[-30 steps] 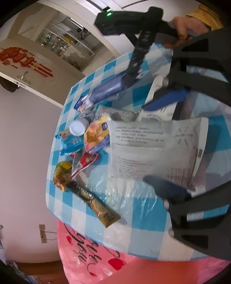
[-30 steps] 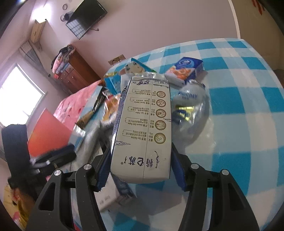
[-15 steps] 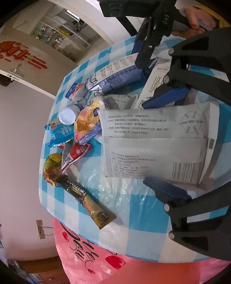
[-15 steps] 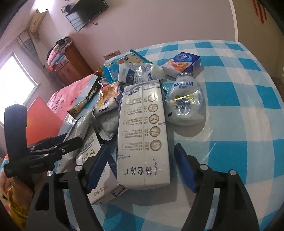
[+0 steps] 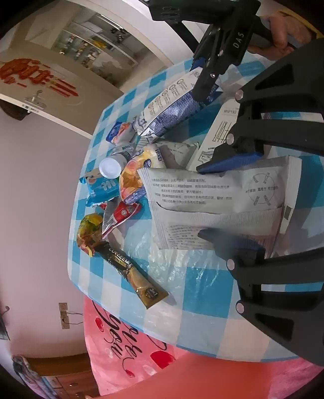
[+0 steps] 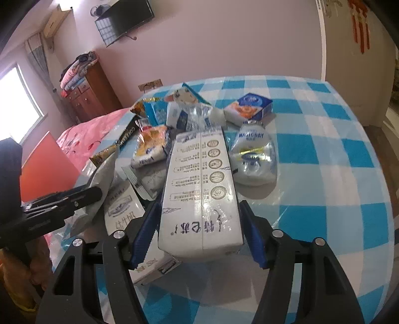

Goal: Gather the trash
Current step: 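Carry the packet with the left gripper over the orange bucket and release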

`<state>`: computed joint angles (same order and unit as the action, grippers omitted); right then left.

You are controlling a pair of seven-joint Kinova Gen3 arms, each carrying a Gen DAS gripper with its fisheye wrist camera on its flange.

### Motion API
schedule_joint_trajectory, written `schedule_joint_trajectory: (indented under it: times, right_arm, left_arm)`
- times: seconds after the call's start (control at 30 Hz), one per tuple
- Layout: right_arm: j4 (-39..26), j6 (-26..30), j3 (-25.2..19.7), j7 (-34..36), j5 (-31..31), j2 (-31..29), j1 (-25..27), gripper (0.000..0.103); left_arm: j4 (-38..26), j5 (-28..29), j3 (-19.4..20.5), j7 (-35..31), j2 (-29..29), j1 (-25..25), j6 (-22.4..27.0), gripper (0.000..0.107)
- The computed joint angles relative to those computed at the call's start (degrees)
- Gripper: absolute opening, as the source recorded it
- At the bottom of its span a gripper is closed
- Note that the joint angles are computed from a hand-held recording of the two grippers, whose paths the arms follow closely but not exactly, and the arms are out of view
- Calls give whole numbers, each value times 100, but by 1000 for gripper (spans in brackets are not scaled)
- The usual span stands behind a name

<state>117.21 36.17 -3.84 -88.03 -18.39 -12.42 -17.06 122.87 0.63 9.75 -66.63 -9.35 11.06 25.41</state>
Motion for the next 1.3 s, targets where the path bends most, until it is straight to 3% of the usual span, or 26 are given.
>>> schedule_joint_trajectory:
  times: [0.37,0.77,1.0,1.2,1.3]
  right_arm:
    - [-45,39,-102,-208,179,-376,-33,65]
    - [-618,200,-183,-169,20,-462,-467,65]
    - [-1443,306,-284,183,-380,-30,-895,65]
    - [-2392,372,-622,509,-712,717,-1200,65]
    - [-2979,399,-955,442,-499,1215,-1399,65]
  left_arm:
    - [317,1037,-615,-951,-491,244,-145,46]
    - [214,1026,-633,-1043,-1398,-85,108,46]
    - [-32,684,-747,-893,-2199,-685,504,46]
    - [-186,235,-976,-783,-2641,-1449,965,46]
    - [-173,39,-1233,-756,-2729,-1832,1099,46]
